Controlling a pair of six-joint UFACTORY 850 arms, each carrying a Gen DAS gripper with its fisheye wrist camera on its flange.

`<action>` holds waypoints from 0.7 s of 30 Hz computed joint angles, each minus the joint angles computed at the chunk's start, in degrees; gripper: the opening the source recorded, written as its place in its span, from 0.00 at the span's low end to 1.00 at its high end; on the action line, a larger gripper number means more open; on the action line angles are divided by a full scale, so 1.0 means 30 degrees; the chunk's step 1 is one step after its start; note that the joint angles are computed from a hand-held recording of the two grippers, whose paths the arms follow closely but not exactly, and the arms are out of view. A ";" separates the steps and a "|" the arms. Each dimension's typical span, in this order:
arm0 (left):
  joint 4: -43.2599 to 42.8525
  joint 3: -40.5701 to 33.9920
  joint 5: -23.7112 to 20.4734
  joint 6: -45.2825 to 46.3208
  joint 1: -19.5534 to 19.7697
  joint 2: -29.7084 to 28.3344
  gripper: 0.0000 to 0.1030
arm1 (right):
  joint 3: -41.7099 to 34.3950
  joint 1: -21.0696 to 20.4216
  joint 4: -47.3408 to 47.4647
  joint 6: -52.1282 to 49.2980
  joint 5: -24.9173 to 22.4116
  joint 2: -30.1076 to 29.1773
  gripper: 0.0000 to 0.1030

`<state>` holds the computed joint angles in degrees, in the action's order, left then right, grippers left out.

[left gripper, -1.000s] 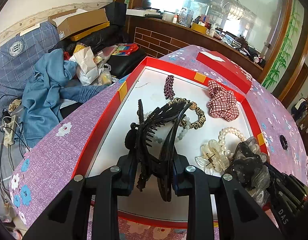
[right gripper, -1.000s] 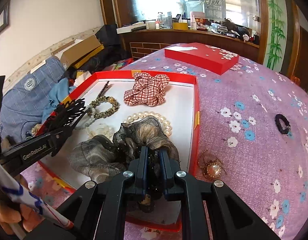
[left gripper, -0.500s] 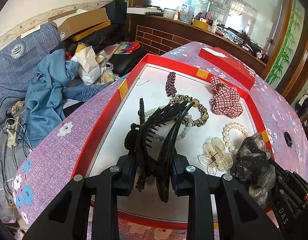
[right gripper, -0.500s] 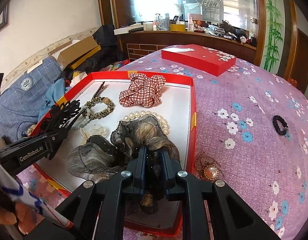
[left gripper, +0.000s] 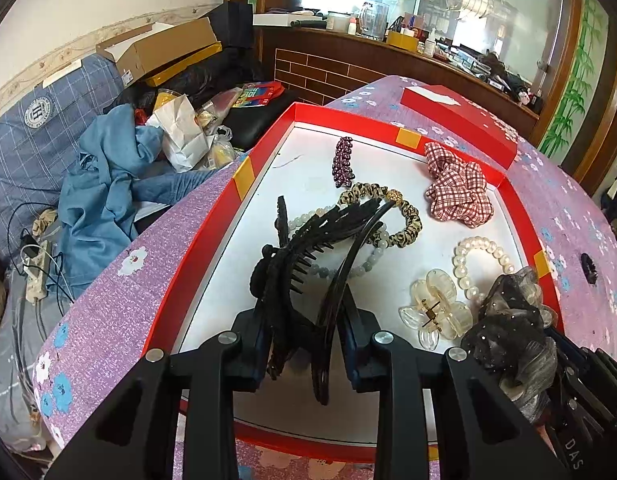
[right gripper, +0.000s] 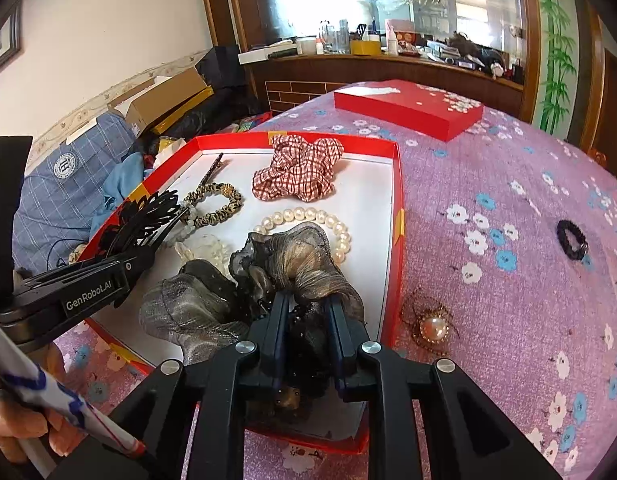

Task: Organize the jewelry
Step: 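Lower both held items into the tray and open both tools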

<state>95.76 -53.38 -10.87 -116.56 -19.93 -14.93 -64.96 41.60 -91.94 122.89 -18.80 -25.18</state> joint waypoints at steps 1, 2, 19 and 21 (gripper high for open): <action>-0.0189 -0.0011 -0.0050 0.0233 -0.0021 -0.0014 0.28 | 0.0026 0.0003 0.0003 0.0009 0.0020 0.0026 0.21; -0.0438 -0.0050 -0.0084 0.0502 -0.0045 -0.0041 0.29 | 0.0046 0.0019 -0.0038 0.0051 0.0014 0.0049 0.21; -0.3230 -0.0392 -0.0851 0.3753 -0.0389 -0.0269 0.40 | 0.0433 0.0182 -0.0068 0.0235 0.0127 0.0441 0.33; -0.3537 -0.0413 -0.0944 0.4147 -0.0430 -0.0276 0.41 | 0.0501 0.0231 -0.0196 0.0327 0.0028 0.0507 0.34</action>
